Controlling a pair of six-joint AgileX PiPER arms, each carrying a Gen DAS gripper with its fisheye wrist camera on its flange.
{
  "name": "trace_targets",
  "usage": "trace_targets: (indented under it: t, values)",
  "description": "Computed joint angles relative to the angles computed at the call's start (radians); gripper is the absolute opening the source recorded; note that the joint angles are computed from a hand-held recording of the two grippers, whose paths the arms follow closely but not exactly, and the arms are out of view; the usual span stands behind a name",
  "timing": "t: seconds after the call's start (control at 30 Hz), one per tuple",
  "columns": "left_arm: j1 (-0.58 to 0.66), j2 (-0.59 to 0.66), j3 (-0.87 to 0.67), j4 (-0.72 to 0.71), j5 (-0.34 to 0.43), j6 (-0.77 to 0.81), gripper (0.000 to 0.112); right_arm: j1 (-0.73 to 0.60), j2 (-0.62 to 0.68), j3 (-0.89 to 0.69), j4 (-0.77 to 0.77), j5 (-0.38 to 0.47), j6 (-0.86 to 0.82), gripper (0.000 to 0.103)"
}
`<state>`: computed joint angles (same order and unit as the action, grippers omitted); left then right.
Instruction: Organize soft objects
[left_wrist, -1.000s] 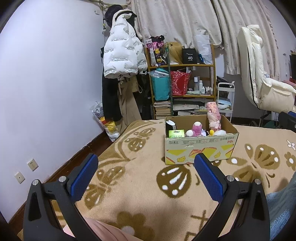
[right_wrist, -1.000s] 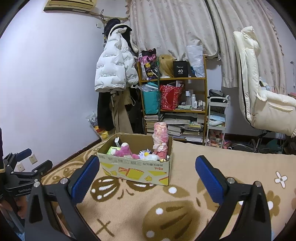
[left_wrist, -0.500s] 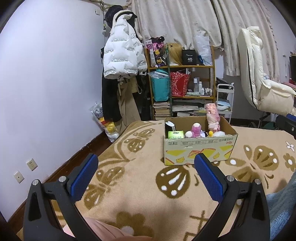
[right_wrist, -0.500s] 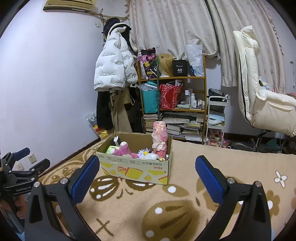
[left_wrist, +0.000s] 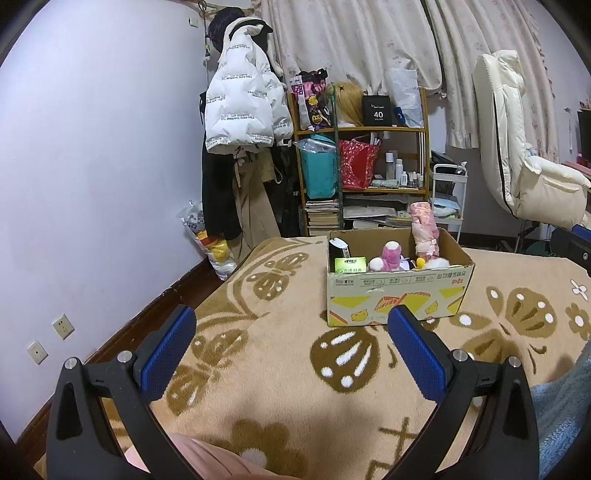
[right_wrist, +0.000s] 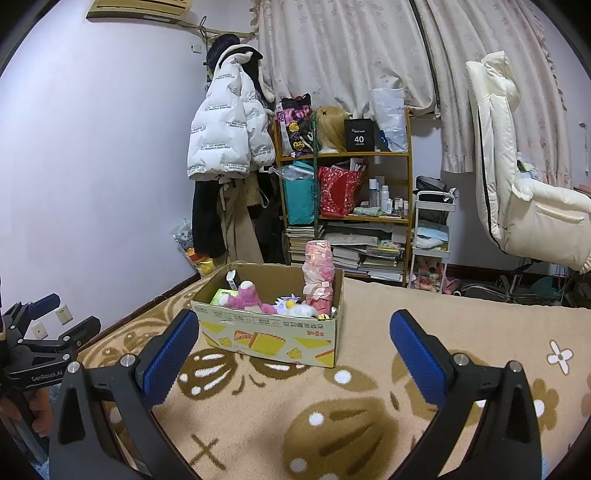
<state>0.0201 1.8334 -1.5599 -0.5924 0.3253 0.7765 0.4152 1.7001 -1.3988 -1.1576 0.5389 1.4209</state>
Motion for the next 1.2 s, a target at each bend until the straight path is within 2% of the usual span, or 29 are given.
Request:
trace_targets:
  t: [0.17, 1.2]
  values:
    - [0.003, 0.010, -0.010, 0.008, 0.018, -0.003, 0.103, 0.001, 0.001, -0.001, 0.000, 0.003, -0.001, 0.103]
    - [-0.002, -0.005, 0.017, -0.038, 0.004, 0.053, 0.103, -0.004, -0.004, 0.006, 0.002, -0.002, -0.004, 0.103]
